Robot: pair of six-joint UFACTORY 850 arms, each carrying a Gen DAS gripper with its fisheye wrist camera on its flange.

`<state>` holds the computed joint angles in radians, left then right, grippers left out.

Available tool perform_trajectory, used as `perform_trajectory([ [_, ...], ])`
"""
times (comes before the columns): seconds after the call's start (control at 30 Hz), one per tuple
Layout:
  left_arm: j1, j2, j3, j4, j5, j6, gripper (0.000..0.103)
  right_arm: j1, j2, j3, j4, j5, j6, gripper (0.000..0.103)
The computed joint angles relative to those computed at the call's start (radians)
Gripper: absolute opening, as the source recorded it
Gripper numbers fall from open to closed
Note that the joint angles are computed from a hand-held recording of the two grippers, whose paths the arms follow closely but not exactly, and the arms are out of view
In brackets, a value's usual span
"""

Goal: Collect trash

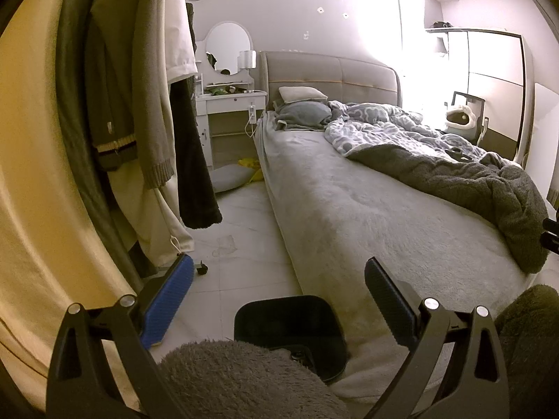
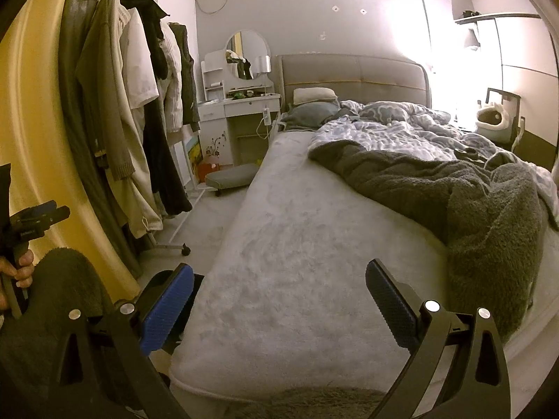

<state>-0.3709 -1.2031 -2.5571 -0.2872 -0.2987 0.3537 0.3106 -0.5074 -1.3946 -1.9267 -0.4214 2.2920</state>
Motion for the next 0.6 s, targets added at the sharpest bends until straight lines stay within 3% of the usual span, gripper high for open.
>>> perform_trajectory([
  [0.6,-0.001,-0.005,-0.009,0.010,-0.005,-0.009,0.100,0.000,0.000,-0.003,0.009,0.001,-0.011,0.100],
])
